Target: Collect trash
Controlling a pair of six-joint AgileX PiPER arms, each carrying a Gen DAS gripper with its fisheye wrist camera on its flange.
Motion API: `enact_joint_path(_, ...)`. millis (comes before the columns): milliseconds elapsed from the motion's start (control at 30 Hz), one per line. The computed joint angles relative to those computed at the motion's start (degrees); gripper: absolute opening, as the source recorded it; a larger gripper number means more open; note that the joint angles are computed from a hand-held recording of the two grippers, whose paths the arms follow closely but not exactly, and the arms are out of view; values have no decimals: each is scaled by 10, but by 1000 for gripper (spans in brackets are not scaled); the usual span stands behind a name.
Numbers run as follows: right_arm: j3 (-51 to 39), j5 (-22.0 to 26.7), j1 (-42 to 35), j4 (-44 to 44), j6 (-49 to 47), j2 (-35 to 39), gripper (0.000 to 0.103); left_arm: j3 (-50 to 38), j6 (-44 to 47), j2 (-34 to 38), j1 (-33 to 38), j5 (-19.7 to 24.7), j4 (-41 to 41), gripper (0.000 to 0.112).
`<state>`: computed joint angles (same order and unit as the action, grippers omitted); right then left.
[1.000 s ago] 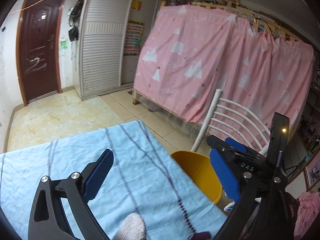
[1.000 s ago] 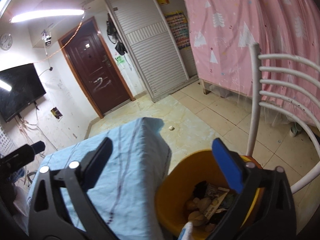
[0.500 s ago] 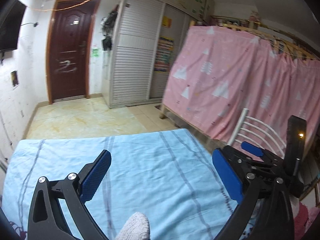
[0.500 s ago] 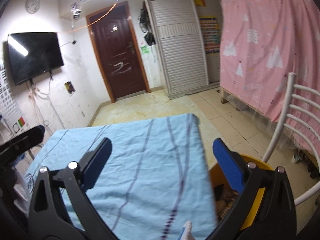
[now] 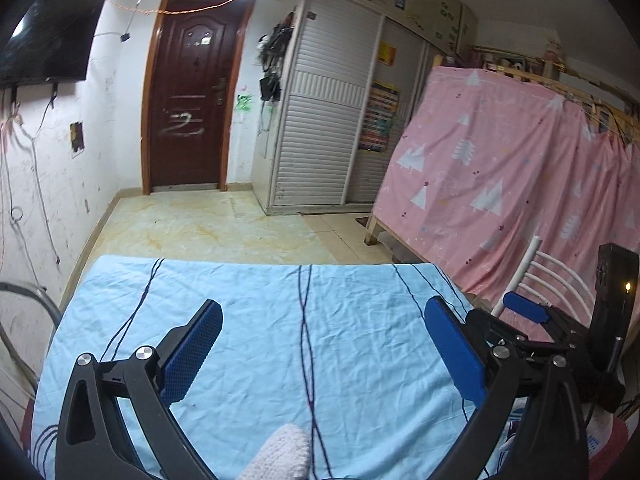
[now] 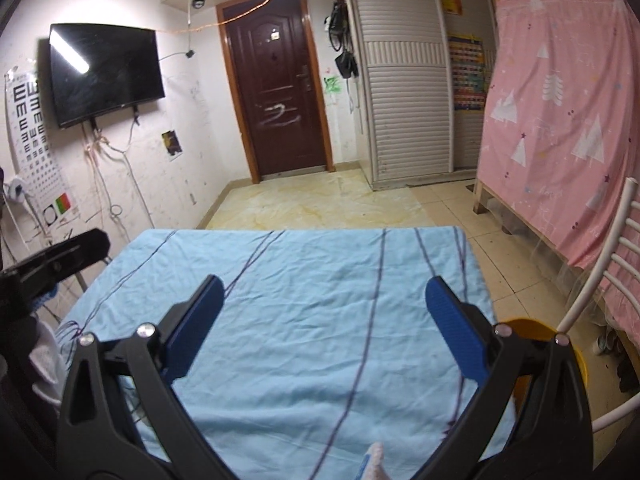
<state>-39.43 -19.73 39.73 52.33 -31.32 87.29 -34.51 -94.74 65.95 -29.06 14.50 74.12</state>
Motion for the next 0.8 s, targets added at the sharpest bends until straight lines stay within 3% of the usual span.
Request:
enact_joint_path(400,-40,-1,41,88,-89,22,97,20,62,-20,53,-24,-60,92)
enact_joint_path(800,-43,-5,48,96,-97,23,97,25,75,-24,60,-26,-76,92)
